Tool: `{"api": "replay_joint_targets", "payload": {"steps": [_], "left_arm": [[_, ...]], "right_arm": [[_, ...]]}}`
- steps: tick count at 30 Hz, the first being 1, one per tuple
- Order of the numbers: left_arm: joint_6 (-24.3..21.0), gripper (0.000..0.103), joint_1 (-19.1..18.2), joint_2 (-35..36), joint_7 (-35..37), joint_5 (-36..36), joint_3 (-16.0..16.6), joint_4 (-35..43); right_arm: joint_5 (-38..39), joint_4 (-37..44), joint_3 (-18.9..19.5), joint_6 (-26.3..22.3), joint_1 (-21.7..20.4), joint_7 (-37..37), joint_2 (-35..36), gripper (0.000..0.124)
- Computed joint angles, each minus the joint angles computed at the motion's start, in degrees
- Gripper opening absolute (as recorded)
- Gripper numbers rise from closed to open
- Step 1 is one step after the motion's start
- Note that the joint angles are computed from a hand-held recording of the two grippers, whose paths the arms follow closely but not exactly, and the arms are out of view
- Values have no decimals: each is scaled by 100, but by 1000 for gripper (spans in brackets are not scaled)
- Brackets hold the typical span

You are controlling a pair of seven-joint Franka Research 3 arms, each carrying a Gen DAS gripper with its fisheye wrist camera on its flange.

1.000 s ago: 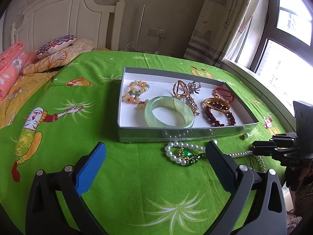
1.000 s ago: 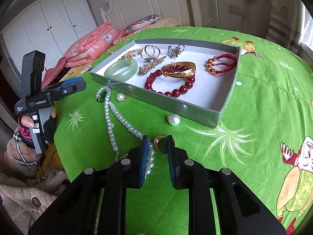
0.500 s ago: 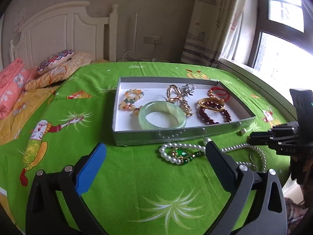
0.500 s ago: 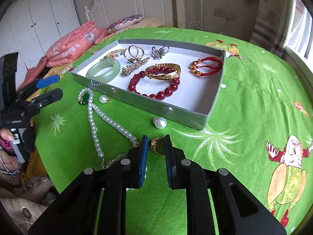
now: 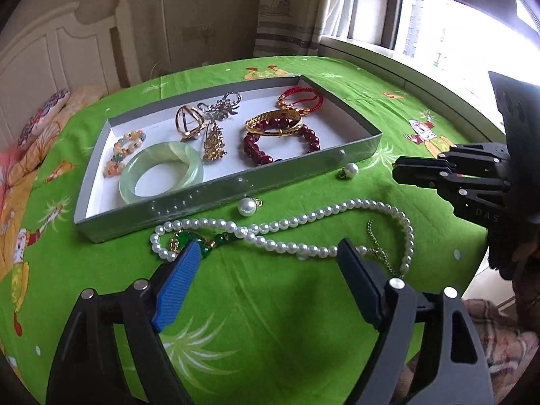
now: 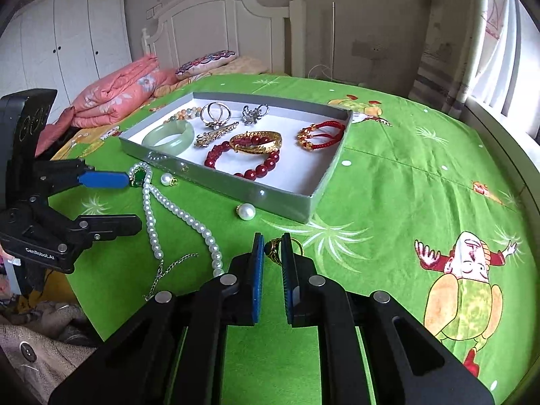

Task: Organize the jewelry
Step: 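Grasp the pearl necklace with green pendant with the left tool while the right tool holds the ring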

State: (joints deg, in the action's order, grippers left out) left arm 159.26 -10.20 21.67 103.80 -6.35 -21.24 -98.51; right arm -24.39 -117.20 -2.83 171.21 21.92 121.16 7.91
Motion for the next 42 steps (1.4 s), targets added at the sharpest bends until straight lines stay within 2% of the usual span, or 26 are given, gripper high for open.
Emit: {"api": "replay_joint_targets", "payload": {"steps": [1,2,5,7,10,13,14,20,23,26,27,28,29,30,32,33,34,35,39,42], "left_arm": [[-195,76,136,34,-8,-340,-174,97],[-316,76,126,76,-214,-518,-176,206],[-711,76,-333,339,-1470,-187,299,763],[-1137,77,-622,611,-2262,219,582,1280],[-1279,82,-1066,914,-3203,1136,998,1776],[-1818,83,-1396,993,-3404,2102,1188,2018],[-1853,84,-1412,892,-3351,2326,1180,1871],[-1518,85,-777,1,-3265,2229,961,518],[-1372,85,-487,-390,-3114,2058,895,-52],[-941,81,-285,-616,-2774,1926,821,-486],[-817,77,-245,-650,-2630,1864,777,-563],[-683,54,-219,-698,-2453,1817,725,-653],[-641,18,-200,-721,-2198,1745,648,-677],[-678,13,-241,-745,-2066,1803,640,-686],[-498,13,-384,-756,-2156,2125,742,-758],[-388,13,-340,-775,-2074,1986,693,-814],[-267,6,-302,-799,-2024,1868,665,-868],[-59,6,-301,-857,-2049,1877,687,-964],[666,6,-512,-1174,-2746,2734,1022,-1244],[1062,6,-490,-1315,-3144,3058,1098,-1313]], "right_arm": [[-17,-31,-15,62,-2,27,-22,11],[18,-55,-6,132,-20,8,-32,11],[44,-104,-36,314,-4,52,-30,11],[234,-187,13,475,-49,-111,-51,11],[160,-288,-145,620,55,10,-115,11],[-108,-401,-339,743,138,370,-212,11],[-247,-447,-397,795,153,523,-251,11],[-991,-589,-434,974,10,1319,-404,11],[-1029,-562,-317,1006,-90,1329,-387,11],[-713,-496,-171,981,-134,992,-311,11],[-629,-467,-146,952,-118,894,-287,11],[-561,-449,-134,939,-95,804,-271,11],[-556,-434,-157,931,-48,774,-264,11],[-589,-419,-196,926,9,791,-263,11],[-766,-398,-311,948,120,934,-276,11],[-898,-386,-375,973,166,1046,-283,11],[-1109,-379,-465,1010,231,1240,-300,11],[-1345,-368,-548,1059,283,1455,-314,11],[-2765,-194,-904,1220,482,2731,-341,11],[-3286,-99,-846,1249,396,3196,-362,11]]}}
